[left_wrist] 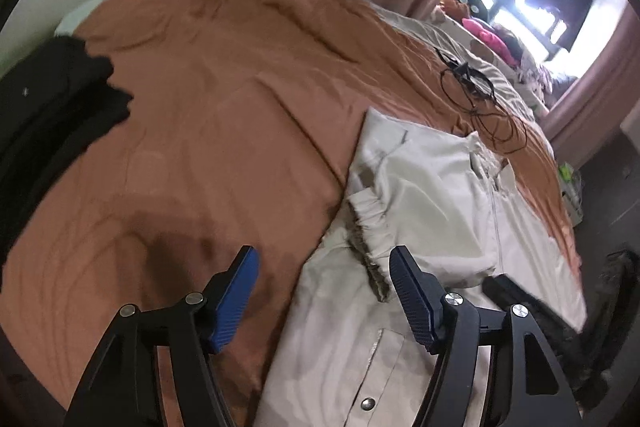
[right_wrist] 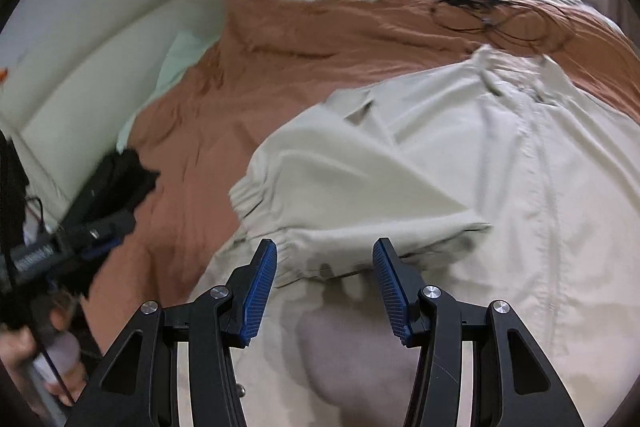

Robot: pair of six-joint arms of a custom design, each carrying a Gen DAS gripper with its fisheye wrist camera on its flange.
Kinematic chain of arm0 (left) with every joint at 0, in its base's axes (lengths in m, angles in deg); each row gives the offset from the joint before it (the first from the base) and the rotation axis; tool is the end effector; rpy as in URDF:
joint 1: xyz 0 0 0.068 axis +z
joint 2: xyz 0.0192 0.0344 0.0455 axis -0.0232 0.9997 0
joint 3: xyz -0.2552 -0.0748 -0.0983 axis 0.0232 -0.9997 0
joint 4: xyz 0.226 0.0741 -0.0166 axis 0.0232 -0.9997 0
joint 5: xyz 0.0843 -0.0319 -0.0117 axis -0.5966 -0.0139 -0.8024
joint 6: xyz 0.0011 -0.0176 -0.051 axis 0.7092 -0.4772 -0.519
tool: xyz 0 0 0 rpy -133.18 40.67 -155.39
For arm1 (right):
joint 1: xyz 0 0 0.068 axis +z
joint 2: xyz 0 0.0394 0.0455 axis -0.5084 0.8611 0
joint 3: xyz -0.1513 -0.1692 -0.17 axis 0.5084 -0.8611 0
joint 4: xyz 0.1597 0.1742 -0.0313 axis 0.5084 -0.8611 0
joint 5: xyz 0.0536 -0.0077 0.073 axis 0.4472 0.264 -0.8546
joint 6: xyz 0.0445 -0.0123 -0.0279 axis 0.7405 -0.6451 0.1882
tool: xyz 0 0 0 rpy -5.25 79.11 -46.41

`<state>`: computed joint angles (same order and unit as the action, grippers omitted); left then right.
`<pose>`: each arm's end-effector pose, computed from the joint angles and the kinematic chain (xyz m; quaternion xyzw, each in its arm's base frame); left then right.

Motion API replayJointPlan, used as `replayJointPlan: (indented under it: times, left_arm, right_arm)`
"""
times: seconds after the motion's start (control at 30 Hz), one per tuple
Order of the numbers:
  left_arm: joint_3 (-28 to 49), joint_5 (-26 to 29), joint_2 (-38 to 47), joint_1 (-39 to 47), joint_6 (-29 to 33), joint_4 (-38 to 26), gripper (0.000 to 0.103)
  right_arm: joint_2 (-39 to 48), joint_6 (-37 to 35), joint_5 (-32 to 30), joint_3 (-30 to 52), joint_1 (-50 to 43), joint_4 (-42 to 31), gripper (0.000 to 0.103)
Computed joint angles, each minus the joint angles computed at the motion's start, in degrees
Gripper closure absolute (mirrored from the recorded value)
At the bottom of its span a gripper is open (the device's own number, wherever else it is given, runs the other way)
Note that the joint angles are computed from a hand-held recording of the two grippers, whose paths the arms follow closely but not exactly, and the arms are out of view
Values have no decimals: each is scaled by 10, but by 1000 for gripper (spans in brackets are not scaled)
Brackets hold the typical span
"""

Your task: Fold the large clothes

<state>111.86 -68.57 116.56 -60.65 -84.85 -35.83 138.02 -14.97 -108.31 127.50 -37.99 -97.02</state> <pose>0.1699 -0.2422 0.2528 -0.3981 0.8488 -0.0592 0.3429 0.3081 -0.0172 0.2139 -0.3430 0.8700 0.2505 0.2505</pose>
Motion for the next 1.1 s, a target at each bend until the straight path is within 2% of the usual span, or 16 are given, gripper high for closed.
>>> replayJointPlan:
  times: [0.17,0.27,0.43,0.5,0.57,0.7,0.73,0.77,0.87,0.93,1.1]
  left_arm:
    - [-58,3,-41,-3,-42,10,36]
    - [-64,4,-48,-4,-46,-5,37]
    - [-101,13,-67,1,-57,6,37]
    - [-113,18,-75,3,-60,10,37]
    - [-117,18,-79,2,-66,9,37]
    - [-104,22,-66,8,-58,-3,37]
    - [-105,24,-65,10,-53,4,37]
    - [-106,26,-63,13,-48,13,37]
    - [-98,29,-51,23,-31,25,37]
    - [-95,32,-43,29,-17,35,37]
    - [-85,39,-23,43,19,75,37]
  right_arm:
    - [-18,28,36,-64,58,72,52]
    - [-19,38,60,-91,88,115,52]
    - [-8,56,93,-123,123,173,52]
    - [-5,58,100,-129,130,188,47]
    - [-4,62,100,-136,135,202,35]
    - [5,70,141,-155,164,251,34]
    - [10,69,152,-157,170,259,35]
    - [13,70,163,-160,173,272,51]
    - [25,58,129,-132,148,242,73]
    - [29,44,98,-96,122,192,80]
    - [36,6,13,7,38,54,83]
